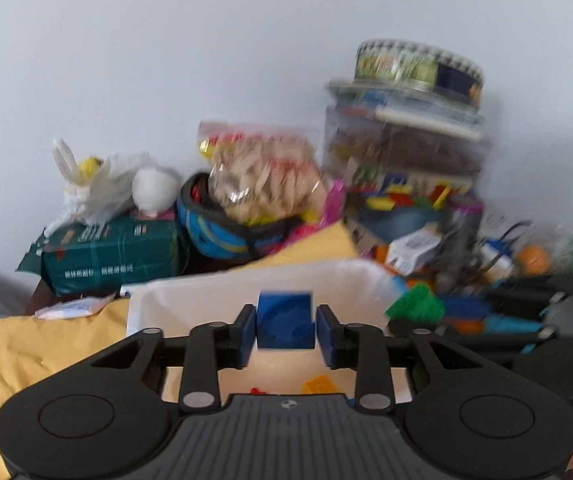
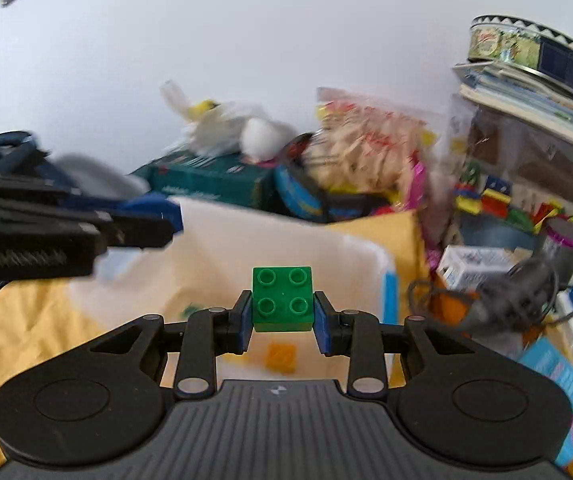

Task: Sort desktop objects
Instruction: 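Carry the blue cup toy and green brick over the white bin and open both grippers, then grasp the teal figure with the left gripper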

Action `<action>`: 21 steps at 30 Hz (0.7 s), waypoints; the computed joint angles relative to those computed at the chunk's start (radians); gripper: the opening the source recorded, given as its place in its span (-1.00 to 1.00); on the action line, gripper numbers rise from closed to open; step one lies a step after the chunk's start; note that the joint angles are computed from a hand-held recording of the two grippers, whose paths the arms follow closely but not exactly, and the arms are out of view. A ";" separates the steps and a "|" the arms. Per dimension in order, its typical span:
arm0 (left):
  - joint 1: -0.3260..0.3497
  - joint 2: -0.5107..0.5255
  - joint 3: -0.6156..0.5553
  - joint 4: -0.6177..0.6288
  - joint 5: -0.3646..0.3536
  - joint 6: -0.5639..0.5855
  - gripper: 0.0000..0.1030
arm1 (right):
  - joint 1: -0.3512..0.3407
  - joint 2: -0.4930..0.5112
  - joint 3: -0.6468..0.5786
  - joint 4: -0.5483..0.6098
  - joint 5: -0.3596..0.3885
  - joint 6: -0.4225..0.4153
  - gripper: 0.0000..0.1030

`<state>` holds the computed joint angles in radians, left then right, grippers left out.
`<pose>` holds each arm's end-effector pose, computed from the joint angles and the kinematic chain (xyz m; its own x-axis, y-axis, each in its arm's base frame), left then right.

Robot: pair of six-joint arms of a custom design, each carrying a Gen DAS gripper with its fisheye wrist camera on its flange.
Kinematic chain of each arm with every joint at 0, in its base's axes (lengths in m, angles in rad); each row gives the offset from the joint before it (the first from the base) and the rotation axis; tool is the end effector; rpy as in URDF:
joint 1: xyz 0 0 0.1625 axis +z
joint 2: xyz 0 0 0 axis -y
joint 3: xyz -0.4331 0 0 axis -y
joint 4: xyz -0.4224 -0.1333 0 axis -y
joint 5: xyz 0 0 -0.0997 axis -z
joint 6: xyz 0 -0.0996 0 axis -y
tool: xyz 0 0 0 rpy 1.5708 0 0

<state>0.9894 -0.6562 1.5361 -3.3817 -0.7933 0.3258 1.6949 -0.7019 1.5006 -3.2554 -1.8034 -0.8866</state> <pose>-0.2305 -0.7206 0.1388 -0.7521 0.0849 -0.6535 0.6002 0.4979 -0.6260 0.2040 -0.7440 0.1554 -0.5636 -0.4506 0.6923 -0.8149 0.4407 -0.3765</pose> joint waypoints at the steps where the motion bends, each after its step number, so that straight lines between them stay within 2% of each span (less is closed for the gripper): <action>1: 0.005 0.005 -0.007 0.022 0.008 -0.015 -0.13 | 0.003 0.022 -0.020 -0.029 -0.014 -0.006 -0.27; 2: 0.008 0.000 0.002 0.037 0.005 -0.034 -0.13 | 0.003 0.036 -0.034 -0.036 -0.022 -0.012 -0.10; 5: 0.000 -0.043 0.095 0.020 -0.001 -0.059 -0.05 | -0.012 0.011 0.003 -0.018 -0.005 -0.002 -0.16; 7: -0.012 -0.080 0.177 0.018 0.015 -0.119 0.07 | -0.031 -0.033 0.082 -0.061 0.029 -0.016 -0.19; 9: -0.022 -0.122 0.272 0.019 0.006 -0.178 0.08 | -0.051 -0.082 0.170 -0.098 0.051 -0.033 -0.19; 11: -0.038 -0.156 0.361 0.041 0.030 -0.255 0.08 | -0.071 -0.137 0.261 -0.093 0.048 -0.028 -0.20; 14: -0.069 -0.207 0.481 0.153 0.072 -0.411 0.08 | -0.109 -0.222 0.366 -0.002 0.062 -0.004 -0.20; 16: -0.089 -0.234 0.542 0.214 0.077 -0.496 0.08 | -0.128 -0.263 0.438 -0.007 0.062 -0.021 -0.19; 18: -0.108 -0.252 0.594 0.255 0.067 -0.560 0.08 | -0.130 -0.288 0.483 0.028 0.009 -0.028 -0.19; 21: -0.135 -0.240 0.641 0.254 0.089 -0.589 0.08 | -0.142 -0.315 0.526 0.121 -0.014 -0.004 -0.19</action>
<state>0.8547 -0.8967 2.1769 -3.1275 -0.7045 -0.2632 1.5531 -1.0170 2.0271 -3.1342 -1.8170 -0.8909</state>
